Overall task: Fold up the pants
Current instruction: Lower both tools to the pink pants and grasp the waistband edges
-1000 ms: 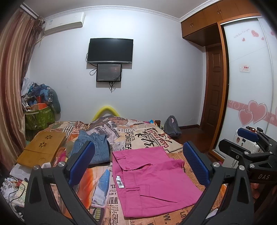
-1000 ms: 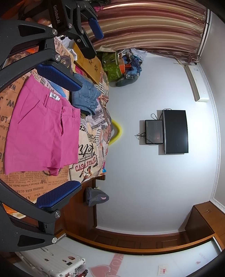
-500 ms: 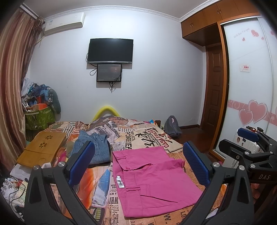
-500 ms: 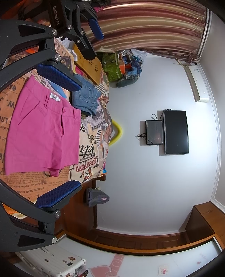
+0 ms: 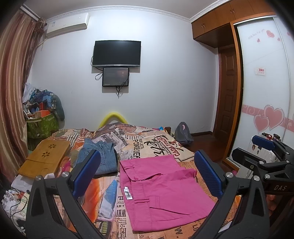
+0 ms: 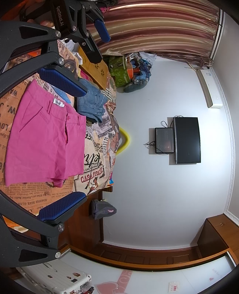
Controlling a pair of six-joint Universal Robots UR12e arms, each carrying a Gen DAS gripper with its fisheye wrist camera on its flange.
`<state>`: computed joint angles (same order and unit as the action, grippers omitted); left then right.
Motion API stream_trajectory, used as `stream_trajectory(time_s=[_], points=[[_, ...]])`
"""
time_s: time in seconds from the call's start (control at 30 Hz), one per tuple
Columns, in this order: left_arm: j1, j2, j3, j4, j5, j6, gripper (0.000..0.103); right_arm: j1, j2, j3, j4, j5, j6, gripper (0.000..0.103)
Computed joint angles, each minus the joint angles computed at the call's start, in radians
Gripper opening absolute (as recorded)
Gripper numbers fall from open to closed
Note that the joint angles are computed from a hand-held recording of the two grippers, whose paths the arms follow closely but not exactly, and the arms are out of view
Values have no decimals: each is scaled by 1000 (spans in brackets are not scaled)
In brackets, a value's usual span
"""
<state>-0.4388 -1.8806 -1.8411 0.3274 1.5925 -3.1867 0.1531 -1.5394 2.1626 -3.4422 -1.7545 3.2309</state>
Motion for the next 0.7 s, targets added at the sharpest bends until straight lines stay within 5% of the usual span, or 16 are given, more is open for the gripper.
stream_trajectory(time_s=[0.17,0.3,0.7], points=[[-2,-19,25,-16,15,30,103,-10,10,-7,9,2,2,103],[11,-41,66,-88,-29,48,103,-36,22,-14,29,9,10,103],[32,-198,309,-326,-13,93,103,-147,82,-70,132,46,-2,103]])
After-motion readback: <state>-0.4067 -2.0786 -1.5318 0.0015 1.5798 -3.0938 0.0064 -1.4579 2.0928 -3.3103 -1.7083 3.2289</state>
